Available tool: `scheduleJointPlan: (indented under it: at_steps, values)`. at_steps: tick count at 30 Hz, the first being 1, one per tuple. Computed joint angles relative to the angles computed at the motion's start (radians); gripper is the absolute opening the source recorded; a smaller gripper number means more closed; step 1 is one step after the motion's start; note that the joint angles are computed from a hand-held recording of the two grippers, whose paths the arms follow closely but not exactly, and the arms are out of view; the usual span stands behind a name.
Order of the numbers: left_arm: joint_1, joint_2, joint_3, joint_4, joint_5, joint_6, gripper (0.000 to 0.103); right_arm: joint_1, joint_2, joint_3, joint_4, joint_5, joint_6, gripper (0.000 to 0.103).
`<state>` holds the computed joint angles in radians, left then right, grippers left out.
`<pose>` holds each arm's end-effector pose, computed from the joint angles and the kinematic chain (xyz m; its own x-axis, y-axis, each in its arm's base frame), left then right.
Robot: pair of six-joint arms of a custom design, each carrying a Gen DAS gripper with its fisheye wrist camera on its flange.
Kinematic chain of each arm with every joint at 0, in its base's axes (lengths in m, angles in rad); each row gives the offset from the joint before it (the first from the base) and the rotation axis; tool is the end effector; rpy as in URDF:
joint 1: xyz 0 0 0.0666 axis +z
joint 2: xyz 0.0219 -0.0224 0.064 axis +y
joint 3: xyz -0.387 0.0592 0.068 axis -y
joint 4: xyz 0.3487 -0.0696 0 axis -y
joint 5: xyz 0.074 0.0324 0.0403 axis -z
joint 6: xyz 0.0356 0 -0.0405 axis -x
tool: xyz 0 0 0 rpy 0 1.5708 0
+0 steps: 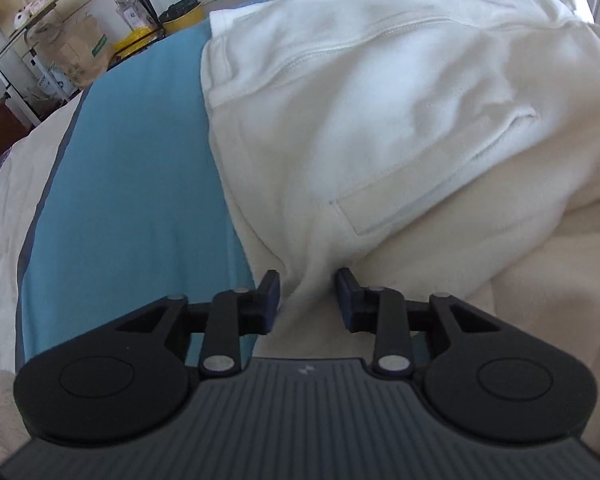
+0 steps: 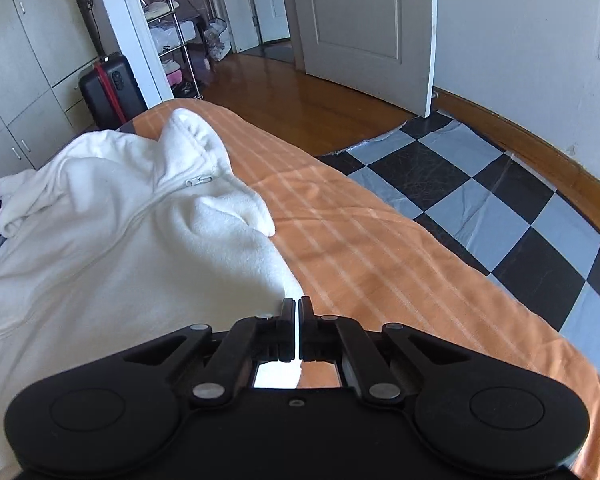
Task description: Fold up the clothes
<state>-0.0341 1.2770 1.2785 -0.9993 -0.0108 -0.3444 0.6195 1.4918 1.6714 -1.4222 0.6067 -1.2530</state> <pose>0.3826 -0.0131 0.4290 -0.7809 0.3644 -0.5072 0.3101 0.9312 0.1916 0.3664 0.2359 0.4862 -0.5518 0.5650 -0.6134 0.6298 0.7645 0.1375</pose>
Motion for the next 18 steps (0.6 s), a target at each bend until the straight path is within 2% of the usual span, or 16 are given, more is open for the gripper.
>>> scheduleJointPlan:
  at_steps: [2,3,4,6,8,9,12,14,16,18]
  values:
    - [-0.01,-0.024,-0.001,0.03,0.01,-0.008,0.048,0.011,0.009,0.014,-0.008,0.01,0.004,0.01]
    - [-0.017,-0.037,0.002,0.044,0.01,-0.011,0.065,0.015,0.011,0.017,-0.006,0.004,-0.003,0.014]
    - [-0.024,-0.051,0.006,0.061,0.004,-0.014,0.072,0.018,0.012,0.018,0.001,-0.013,-0.019,0.027]
    - [-0.035,-0.083,0.011,0.096,-0.005,-0.028,0.073,0.022,0.013,0.017,0.02,-0.05,-0.046,0.047]
    - [-0.041,-0.109,0.017,0.135,-0.001,-0.052,0.073,0.017,0.02,0.022,0.031,-0.086,-0.041,0.048]
    - [-0.04,-0.119,0.023,0.141,0.029,-0.058,0.073,0.017,0.029,0.033,0.024,-0.095,-0.035,0.048]
    - [-0.024,-0.135,0.05,0.109,0.209,-0.056,0.076,0.022,0.042,0.06,-0.02,-0.082,-0.052,0.053]
    - [-0.02,-0.119,0.076,0.033,0.38,-0.051,0.077,0.021,0.028,0.051,-0.03,-0.069,-0.088,0.056]
    - [-0.047,-0.091,0.096,-0.045,0.502,-0.072,0.077,0.022,-0.014,0.003,0.035,-0.061,-0.106,0.056]
    - [-0.093,-0.073,0.106,-0.085,0.56,-0.085,0.077,0.031,-0.053,-0.041,0.111,-0.05,-0.114,0.055]
